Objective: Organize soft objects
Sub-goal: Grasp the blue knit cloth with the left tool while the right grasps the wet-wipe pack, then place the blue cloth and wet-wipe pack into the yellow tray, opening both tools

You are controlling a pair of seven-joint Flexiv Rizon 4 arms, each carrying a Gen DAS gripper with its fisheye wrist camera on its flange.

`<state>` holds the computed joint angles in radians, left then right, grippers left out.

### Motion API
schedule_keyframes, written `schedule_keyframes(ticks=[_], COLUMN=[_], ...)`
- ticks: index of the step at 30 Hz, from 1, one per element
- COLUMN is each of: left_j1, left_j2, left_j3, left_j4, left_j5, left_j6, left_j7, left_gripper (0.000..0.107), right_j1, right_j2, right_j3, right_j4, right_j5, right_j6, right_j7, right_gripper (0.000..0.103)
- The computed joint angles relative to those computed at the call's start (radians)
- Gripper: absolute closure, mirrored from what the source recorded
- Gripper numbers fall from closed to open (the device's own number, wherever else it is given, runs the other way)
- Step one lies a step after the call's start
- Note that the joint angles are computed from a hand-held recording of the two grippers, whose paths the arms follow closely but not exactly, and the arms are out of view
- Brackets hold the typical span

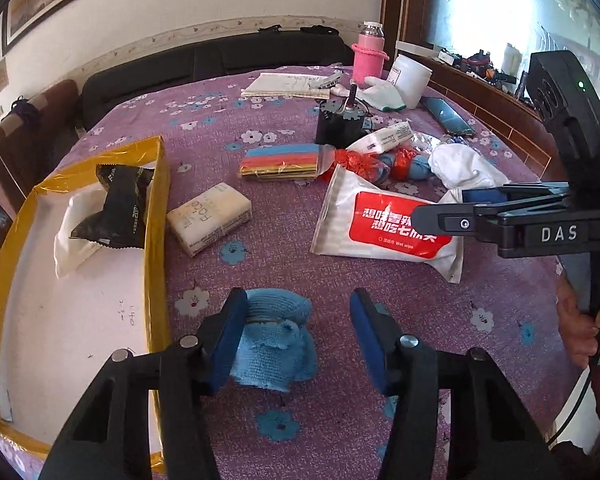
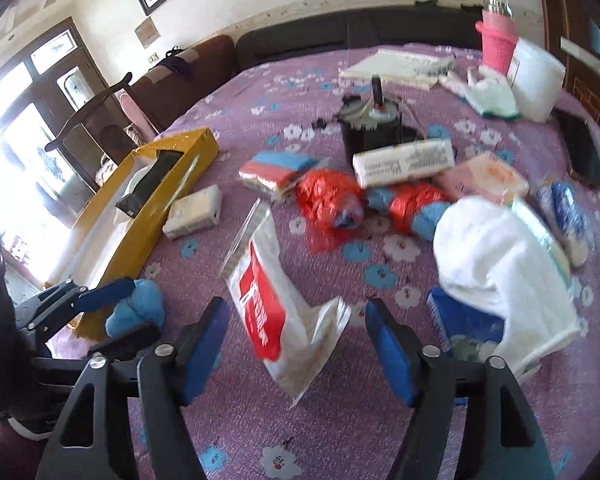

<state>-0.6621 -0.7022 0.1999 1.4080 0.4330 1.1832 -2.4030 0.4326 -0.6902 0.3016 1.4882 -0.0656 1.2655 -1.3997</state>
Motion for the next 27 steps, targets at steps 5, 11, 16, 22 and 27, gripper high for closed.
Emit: schedule_keyframes(ticks=[5,11,16,22,27], left_j1=[0.009,0.024,0.021,0.017,0.022], left_j2=[-0.011,-0.049,-0.054,-0.027,-0.019], left_j3=[-0.003,-0.020,-0.020,-0.008,-0.018], left_j4=[-0.010,-0.075,-0.094,-0.071,-0.063], left_j5=[-0.010,-0.033,-0.013,0.038,0.052], left_j6=[-0.017,-0.135,-0.168,-0.178,-0.167], left_j7=[0.000,0.036,0.022,-0.056,-0.072], left_gripper=[0.036,0.026,0.029,0.075,0.075], right_j1=[0.036,0.062,0.107,0.125,0.111], right_j2=[0.008,-0.025,-0.057,-0.068,-0.059], right_j3=[-0.046,-0.056,-0.089,-0.102,-0.073], right_j4=[0.011,-0.045,-0.084,-0.090,-0.084], right_j5=[-0.057,-0.114,-0.159,-0.178,-0.143], right_j6=[0.018,-0.048,-0.110,-0.123,-0.122], right_j7=[0.014,-0.015,-0.034,-0.038,-0.057], right_gripper=[0.020,0.018,0.018,0.026,0.055])
